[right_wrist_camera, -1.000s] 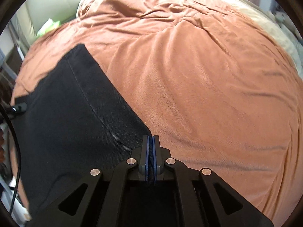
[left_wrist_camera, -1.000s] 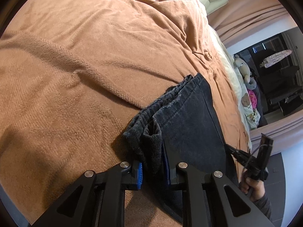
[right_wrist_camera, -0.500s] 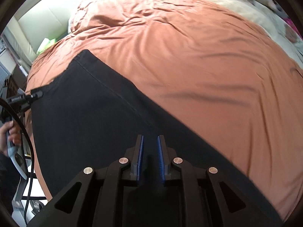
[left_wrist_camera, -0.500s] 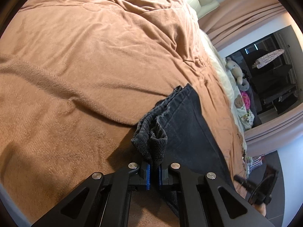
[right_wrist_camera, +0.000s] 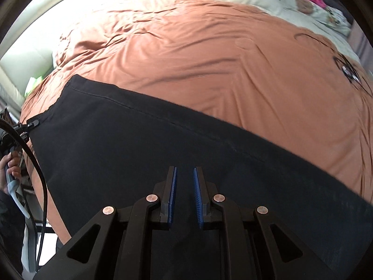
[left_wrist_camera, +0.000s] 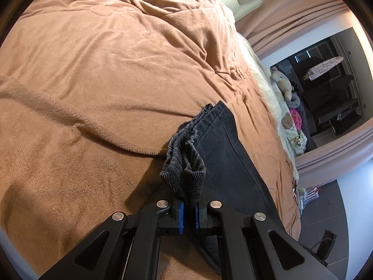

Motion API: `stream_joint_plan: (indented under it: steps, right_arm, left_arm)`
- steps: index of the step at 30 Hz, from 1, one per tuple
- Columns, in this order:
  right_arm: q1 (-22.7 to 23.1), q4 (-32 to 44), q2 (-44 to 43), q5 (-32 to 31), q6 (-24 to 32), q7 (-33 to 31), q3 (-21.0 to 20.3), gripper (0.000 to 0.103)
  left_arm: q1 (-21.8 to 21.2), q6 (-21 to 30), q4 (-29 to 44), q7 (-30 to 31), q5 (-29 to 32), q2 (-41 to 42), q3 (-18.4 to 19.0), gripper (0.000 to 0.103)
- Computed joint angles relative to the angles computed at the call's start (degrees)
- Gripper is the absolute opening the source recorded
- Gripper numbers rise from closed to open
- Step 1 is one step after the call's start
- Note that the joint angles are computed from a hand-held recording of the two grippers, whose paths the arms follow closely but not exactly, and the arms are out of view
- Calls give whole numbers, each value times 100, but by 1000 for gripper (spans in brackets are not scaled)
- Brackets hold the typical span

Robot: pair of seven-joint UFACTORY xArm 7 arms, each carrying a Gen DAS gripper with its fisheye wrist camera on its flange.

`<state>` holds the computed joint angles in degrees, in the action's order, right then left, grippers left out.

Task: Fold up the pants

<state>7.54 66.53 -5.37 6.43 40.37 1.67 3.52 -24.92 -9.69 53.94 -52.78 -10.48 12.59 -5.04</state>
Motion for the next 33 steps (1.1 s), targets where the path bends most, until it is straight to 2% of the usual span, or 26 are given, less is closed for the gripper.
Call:
stream_joint_plan:
  steps: [4,6,8,13,18,20,22,25,30,33]
  right_arm:
    - [-24,-330,-292,-132,179,411,32,12]
    - [-1,-445,-355,116,261,417,-23,12]
    - [20,-528,-377,316,342,392,-57,12]
    - [19,-546,-160,266,418,493,-17,12]
    - [-75,-333,119,343,158,597,-85,9]
    - [-128,-186,260,405,114,614,-119,8]
    - [-194,14,420,212,78,742,-136,7]
    - [-282,296,651,9,62,915,-170,7]
    - [-457,810,1089,172,26,725,-227,7]
    - [-615,1105,1320,469,93,597,-247,7]
  left_arm:
    - [512,-59,-71,-118,55,62,-542,6]
    - [644,-122,-117,-209,73,89,-688,6]
    - [955,-230,-165,-361,167,141,-1011,6]
    - [972,-235,-174,-565,314,193,-1053,6]
    - [683,-83,-134,-515,313,152,-737,6]
    - [289,-92,-126,-460,204,112,-345,6]
    - [-131,-156,-119,-371,60,59,68,5]
    - [-364,-180,-70,-243,-113,-18,277,5]
    - [-855,-39,111,-33,-289,-147,735,5]
    - [-1347,47,287,72,-295,-215,1216,5]
